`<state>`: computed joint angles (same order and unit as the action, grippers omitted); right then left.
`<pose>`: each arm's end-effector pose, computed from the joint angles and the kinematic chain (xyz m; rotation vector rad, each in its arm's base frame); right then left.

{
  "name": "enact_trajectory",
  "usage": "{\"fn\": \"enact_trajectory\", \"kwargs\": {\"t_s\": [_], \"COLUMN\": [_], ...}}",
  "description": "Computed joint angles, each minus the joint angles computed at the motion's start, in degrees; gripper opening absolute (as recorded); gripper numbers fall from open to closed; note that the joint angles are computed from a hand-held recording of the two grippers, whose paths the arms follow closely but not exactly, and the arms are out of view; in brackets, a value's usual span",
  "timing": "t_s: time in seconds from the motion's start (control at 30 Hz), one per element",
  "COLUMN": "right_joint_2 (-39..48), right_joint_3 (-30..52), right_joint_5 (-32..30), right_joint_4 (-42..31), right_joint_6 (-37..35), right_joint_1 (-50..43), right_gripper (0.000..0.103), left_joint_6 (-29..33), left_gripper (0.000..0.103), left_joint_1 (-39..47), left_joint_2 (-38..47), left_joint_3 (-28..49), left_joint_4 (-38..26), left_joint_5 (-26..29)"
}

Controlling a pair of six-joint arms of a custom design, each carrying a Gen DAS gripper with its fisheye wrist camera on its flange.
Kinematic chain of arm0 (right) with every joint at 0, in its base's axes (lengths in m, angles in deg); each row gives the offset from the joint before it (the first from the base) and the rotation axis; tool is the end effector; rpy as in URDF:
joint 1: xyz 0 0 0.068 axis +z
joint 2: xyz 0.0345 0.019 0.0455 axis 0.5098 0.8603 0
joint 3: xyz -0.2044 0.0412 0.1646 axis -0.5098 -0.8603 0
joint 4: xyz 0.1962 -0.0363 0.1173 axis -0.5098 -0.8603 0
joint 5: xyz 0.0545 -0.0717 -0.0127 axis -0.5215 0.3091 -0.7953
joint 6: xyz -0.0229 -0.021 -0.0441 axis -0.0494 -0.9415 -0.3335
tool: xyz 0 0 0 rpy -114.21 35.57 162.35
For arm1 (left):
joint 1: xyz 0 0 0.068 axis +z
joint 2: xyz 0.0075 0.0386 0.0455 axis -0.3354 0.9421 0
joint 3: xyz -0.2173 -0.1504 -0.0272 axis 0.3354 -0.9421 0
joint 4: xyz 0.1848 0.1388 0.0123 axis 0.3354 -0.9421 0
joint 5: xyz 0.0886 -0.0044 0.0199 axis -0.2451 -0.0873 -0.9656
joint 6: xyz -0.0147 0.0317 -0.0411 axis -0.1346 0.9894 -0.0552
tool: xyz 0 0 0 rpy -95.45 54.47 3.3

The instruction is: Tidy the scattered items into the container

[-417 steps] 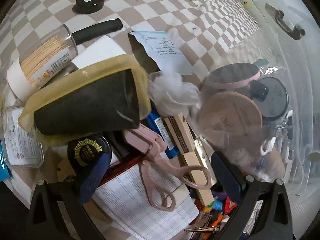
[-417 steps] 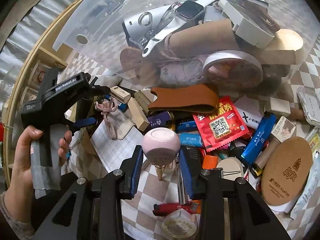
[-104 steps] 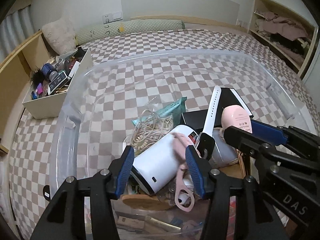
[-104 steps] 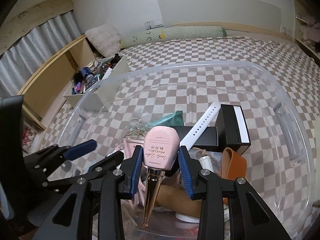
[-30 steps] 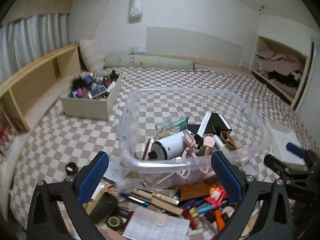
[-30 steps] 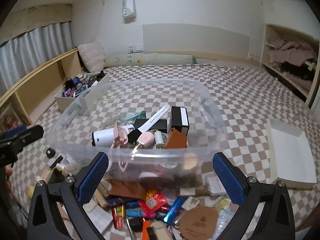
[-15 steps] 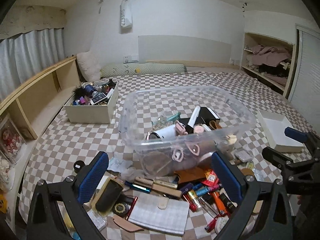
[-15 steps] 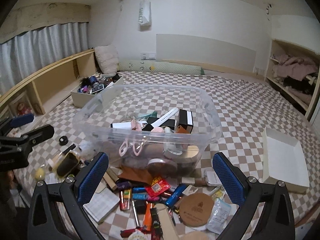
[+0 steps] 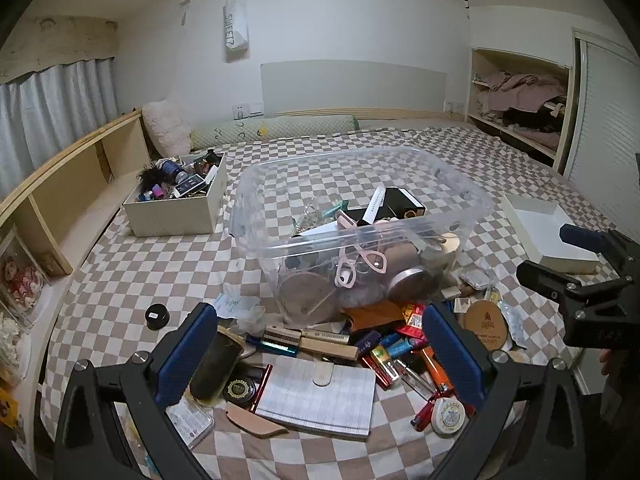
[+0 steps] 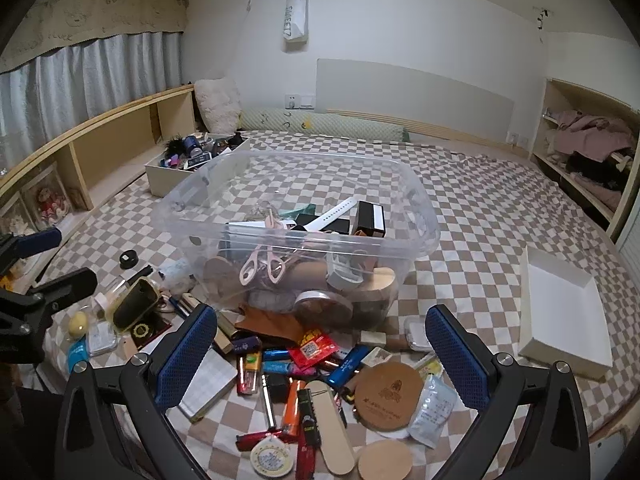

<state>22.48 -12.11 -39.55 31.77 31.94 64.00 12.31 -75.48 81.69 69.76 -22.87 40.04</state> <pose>0.1765 0.1037 0.2614 -0.2503 2.2223 0.0958 0.1529 -0.1869 0.2503 0.0741 2.2204 -0.0730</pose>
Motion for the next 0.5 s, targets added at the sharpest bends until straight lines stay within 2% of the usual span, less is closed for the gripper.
{"fn": "enact_trajectory", "kwargs": {"t_s": [0.5], "right_joint_2": [-6.7], "right_joint_3": [-3.8], "right_joint_5": [2.6], "right_joint_4": [-1.6], "right_joint_6": [2.0], "right_joint_1": [5.6], "right_gripper": [0.103], "left_joint_6": [-2.5], "left_gripper": [0.103], "left_joint_1": [-2.8], "left_joint_2": [-1.5], "left_joint_3": [-2.6], "left_joint_4": [-0.8], "left_joint_5": [-0.7]}}
